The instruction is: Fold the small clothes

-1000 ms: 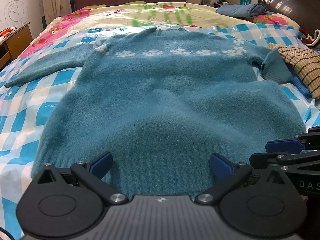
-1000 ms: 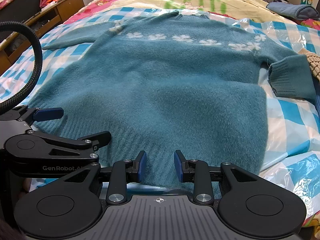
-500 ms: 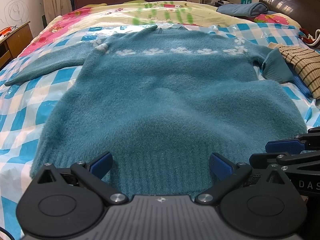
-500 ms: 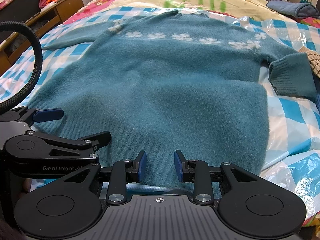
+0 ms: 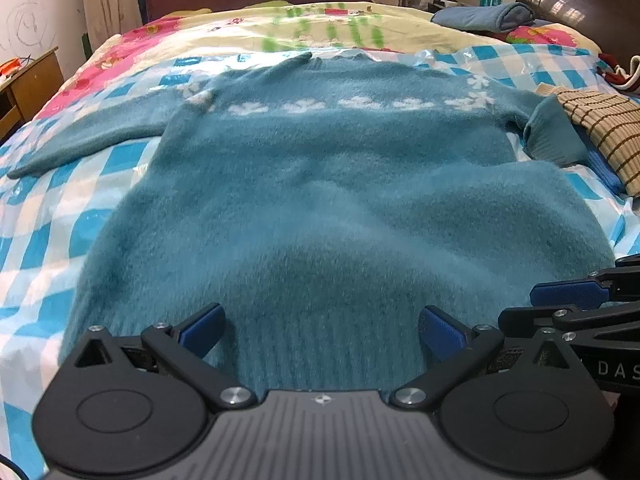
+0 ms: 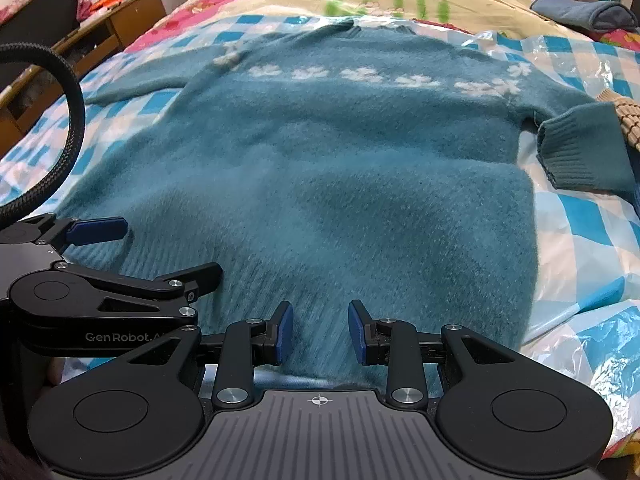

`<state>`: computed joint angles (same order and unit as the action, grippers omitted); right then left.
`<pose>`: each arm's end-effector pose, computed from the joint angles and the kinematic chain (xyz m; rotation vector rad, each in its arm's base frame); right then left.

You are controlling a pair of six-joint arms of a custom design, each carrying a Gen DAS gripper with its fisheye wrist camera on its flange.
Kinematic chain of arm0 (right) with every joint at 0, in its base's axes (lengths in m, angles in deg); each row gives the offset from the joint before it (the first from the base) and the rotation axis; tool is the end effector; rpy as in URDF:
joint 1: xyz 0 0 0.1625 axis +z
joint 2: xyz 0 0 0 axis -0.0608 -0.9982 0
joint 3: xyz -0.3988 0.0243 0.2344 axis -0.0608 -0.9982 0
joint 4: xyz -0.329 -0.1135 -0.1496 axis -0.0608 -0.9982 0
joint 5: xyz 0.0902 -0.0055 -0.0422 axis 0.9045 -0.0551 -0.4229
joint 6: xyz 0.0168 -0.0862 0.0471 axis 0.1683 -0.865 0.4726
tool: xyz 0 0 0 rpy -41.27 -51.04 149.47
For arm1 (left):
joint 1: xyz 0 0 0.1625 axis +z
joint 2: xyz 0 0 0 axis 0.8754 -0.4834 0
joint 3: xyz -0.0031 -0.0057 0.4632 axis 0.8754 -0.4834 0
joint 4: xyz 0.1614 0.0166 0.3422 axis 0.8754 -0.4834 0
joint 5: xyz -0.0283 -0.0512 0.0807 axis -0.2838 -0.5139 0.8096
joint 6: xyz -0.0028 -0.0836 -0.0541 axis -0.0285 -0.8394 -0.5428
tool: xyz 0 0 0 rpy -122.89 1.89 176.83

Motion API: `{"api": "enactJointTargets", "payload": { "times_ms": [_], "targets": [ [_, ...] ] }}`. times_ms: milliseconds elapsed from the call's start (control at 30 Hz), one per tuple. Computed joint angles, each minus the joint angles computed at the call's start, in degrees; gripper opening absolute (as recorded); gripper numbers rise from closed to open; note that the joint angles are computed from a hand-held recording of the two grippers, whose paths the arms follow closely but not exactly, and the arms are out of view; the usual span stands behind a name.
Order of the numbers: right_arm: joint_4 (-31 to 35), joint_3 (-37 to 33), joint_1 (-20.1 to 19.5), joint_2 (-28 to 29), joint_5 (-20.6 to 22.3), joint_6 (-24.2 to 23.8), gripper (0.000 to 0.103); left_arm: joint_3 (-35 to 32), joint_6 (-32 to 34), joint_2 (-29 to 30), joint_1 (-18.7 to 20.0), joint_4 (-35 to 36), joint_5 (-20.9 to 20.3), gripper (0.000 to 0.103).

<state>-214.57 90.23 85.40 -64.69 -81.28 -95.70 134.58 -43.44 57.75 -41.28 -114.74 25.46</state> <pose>0.0490 -0.3288 0.3300 0.5179 -2.4552 0.5024 -0.3787 -0.3566 -0.0509 0.4878 2.2827 -0.7053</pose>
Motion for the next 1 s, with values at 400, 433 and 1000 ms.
{"api": "enactJointTargets", "payload": {
  "times_ms": [400,433,1000],
  "targets": [
    [1.91,-3.53,-2.35,-0.62,3.04,1.88,0.034,-5.63,6.77,1.94,1.96,-0.46,1.58,0.103],
    [2.01,-3.89,-2.47,-0.58,3.21,2.11,0.034,-6.11,7.23,2.16,2.14,-0.62,1.7,0.103],
    [-11.81,-13.98,-8.89,6.36,4.51,3.17,0.044,-13.98,17.63,6.93,5.69,-7.51,1.31,0.103]
  ]
}}
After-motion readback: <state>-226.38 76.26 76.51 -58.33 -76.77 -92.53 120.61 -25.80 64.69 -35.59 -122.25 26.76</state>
